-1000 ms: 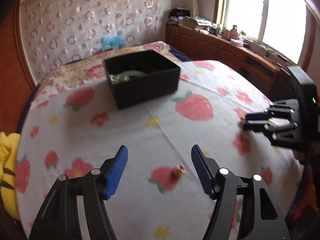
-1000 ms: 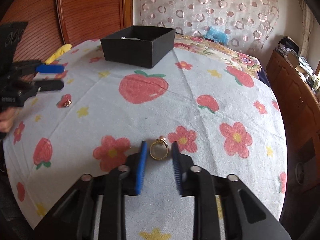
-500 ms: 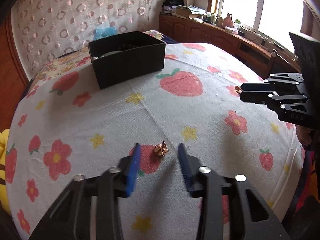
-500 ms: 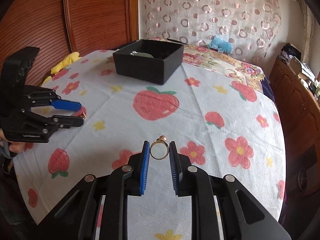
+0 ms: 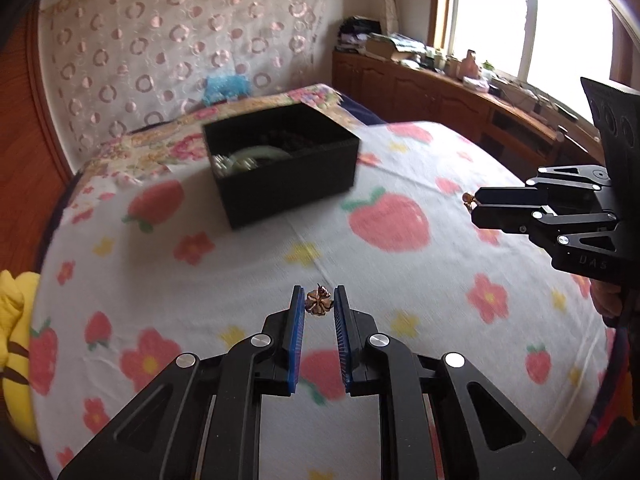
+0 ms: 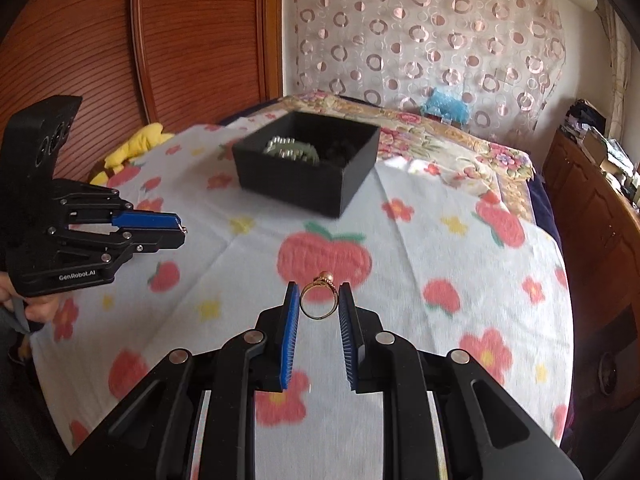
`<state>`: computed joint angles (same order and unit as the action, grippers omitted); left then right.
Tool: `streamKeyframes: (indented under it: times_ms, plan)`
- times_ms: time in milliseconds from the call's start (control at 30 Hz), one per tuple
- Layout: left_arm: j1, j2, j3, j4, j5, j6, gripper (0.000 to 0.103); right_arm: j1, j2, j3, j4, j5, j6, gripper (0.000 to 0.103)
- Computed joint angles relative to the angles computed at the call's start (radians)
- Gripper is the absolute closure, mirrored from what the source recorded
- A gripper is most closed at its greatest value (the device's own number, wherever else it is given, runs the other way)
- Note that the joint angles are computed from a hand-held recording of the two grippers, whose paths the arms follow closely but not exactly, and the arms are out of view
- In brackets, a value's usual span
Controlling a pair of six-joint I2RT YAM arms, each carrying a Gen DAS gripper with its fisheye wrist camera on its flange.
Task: Organize jewelry
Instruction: 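Carry the ring and earring into the black box and open both tools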
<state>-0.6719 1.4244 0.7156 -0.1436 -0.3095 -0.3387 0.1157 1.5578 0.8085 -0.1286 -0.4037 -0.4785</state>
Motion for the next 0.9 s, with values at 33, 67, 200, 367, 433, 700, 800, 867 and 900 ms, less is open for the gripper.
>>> streamKeyframes:
  times_ms: [33, 67, 200, 367, 433, 700, 800, 867, 900]
  plan:
    - [0.012, 0.008, 0.008, 0.003, -0.001, 0.008, 0.089, 0.009, 0.013, 0.014, 0.007, 0.008, 0.009, 0.081]
    - [0.03, 0.019, 0.016, 0.008, -0.003, 0.018, 0.089, 0.019, 0.033, 0.033, 0.014, 0.017, 0.02, 0.081]
    - [0.102, 0.043, 0.04, 0.023, 0.015, 0.046, 0.089, 0.049, 0.14, 0.159, -0.002, 0.034, 0.073, 0.081]
    - [0.163, 0.047, 0.069, 0.023, 0.035, 0.074, 0.089, 0.079, 0.23, 0.293, -0.033, 0.03, 0.11, 0.081]
    - [0.18, 0.046, 0.085, 0.02, 0.043, 0.088, 0.089, 0.094, 0.245, 0.319, -0.03, 0.037, 0.113, 0.081]
    - [0.225, 0.073, 0.16, -0.003, 0.06, 0.109, 0.089, 0.162, 0.34, 0.489, -0.073, 0.083, 0.141, 0.081]
    - [0.23, 0.083, 0.173, -0.004, 0.061, 0.111, 0.089, 0.176, 0.374, 0.537, -0.08, 0.093, 0.152, 0.081]
    - [0.237, 0.093, 0.184, -0.004, 0.064, 0.114, 0.089, 0.182, 0.398, 0.571, -0.088, 0.091, 0.165, 0.08]
    - [0.243, 0.1, 0.192, -0.006, 0.067, 0.116, 0.089, 0.184, 0.407, 0.582, -0.092, 0.093, 0.168, 0.079]
